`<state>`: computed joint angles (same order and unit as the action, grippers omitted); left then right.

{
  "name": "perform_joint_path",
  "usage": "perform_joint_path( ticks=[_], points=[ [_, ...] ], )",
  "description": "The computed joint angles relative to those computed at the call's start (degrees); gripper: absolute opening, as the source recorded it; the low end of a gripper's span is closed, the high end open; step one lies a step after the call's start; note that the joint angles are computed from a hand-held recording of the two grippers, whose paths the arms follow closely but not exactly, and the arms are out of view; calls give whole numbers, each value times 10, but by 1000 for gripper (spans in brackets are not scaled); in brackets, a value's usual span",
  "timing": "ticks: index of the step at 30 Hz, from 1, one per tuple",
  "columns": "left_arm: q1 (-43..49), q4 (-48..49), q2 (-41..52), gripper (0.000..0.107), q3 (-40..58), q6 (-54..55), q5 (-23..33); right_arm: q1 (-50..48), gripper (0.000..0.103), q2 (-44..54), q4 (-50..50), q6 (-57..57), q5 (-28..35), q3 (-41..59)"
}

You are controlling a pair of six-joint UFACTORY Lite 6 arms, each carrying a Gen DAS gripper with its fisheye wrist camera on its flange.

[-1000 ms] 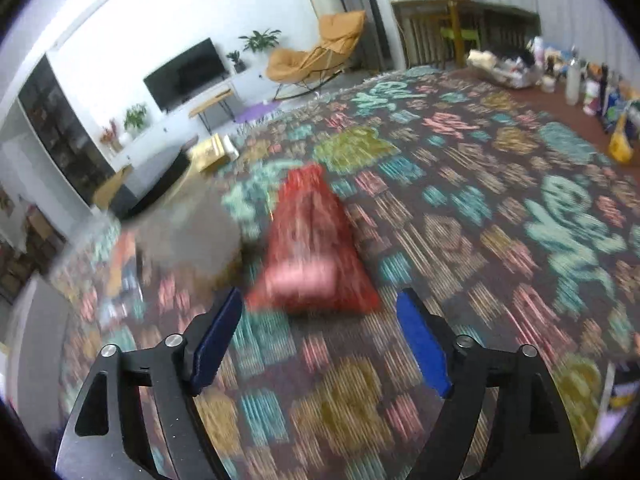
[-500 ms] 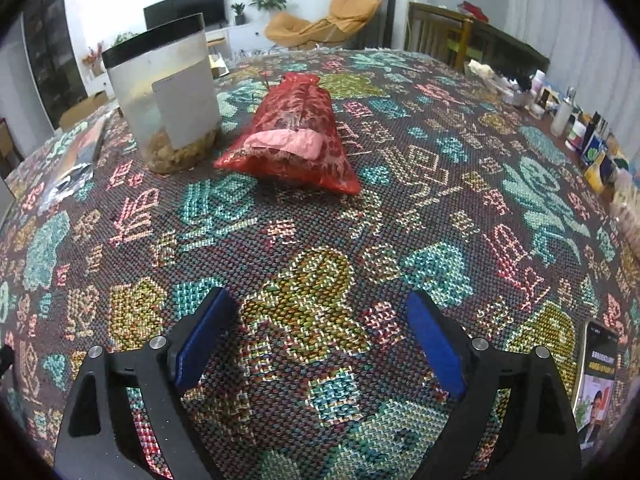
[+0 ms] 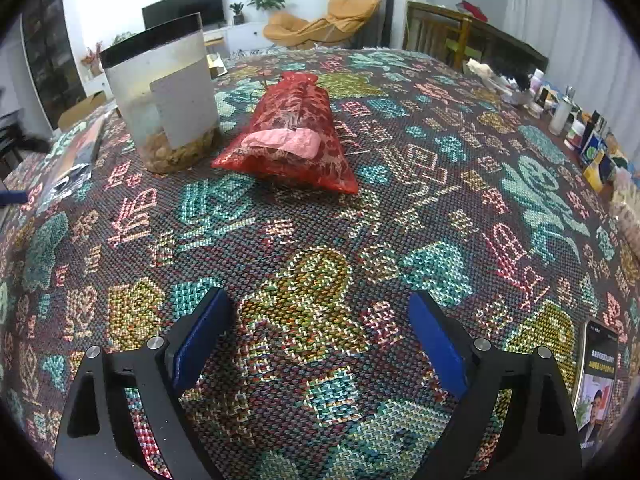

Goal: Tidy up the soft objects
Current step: 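Move the left gripper over the phone case in the clear sleeve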

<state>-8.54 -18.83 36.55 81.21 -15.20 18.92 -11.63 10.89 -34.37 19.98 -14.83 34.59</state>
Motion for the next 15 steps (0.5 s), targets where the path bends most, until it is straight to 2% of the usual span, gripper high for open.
perform_joint_path(
  ticks=[5, 8, 10, 12, 15],
  points=[
    [-24, 177, 115, 103, 162, -182, 23, 1, 93, 1, -4, 6, 0, 1],
    [-40, 291, 210, 103, 295, -273, 109, 4, 93, 2, 2, 2, 0, 2],
    [-51, 364, 230, 103, 318, -328, 132, 4, 93, 3, 3, 2, 0, 2],
    [-63, 405, 252, 103, 346, -337, 161, 4, 93, 3, 3, 1, 0, 2],
    [-61, 431, 221, 103, 286, -349, 116, 5, 93, 3, 6, -1, 0, 2]
  ],
)
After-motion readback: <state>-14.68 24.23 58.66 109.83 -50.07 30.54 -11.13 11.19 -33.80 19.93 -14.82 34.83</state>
